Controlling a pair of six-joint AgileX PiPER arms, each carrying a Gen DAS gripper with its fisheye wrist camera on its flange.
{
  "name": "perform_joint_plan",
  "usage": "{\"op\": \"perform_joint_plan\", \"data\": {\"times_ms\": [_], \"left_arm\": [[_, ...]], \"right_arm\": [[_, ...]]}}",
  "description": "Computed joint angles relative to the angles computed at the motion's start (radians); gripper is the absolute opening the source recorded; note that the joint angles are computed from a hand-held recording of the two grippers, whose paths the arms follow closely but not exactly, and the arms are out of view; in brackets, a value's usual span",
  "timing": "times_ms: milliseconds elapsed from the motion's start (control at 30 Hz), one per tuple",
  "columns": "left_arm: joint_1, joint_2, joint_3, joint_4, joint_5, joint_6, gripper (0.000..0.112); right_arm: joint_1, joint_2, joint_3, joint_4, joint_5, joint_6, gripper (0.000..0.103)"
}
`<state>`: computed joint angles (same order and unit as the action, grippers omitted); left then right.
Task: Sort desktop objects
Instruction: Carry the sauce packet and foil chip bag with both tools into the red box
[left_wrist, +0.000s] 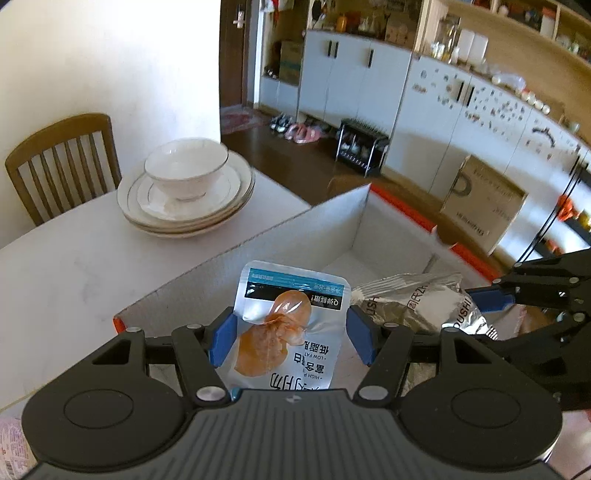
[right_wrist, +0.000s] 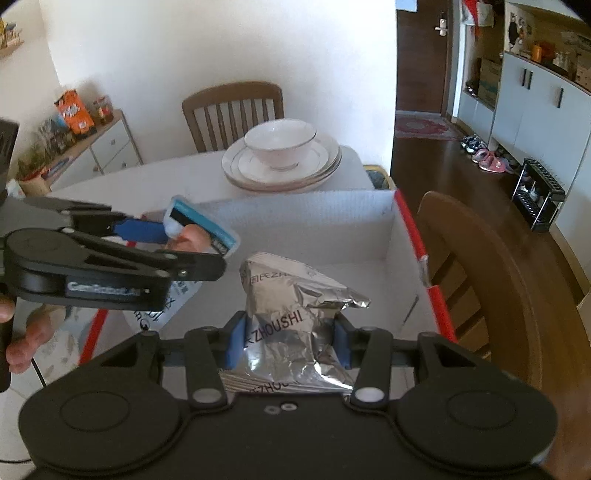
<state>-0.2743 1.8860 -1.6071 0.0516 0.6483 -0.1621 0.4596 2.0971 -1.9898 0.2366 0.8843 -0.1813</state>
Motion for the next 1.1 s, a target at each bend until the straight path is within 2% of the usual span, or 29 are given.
{"op": "perform_joint_plan", "data": {"times_ms": [400,933,1100], "left_arm": [[0.026,0.127,-0.103,-0.041,0.12,0.016,0.063],[-0.004,0.314,-0.4,-0.001,0.453,0.049,0.064],[-0.006,0.309,-0.391,-0.005,0.449,0.071,0.064]], "right_arm": [[0.045,0.106,-0.091,-0.087,0.07,-0.067,0.046],[0.088,0.132,-0.125,-0.184,0.086,-0.142,0.049],[0.092,0.126,-0.117,-0.181,0.085,-0.166,0.058]]}}
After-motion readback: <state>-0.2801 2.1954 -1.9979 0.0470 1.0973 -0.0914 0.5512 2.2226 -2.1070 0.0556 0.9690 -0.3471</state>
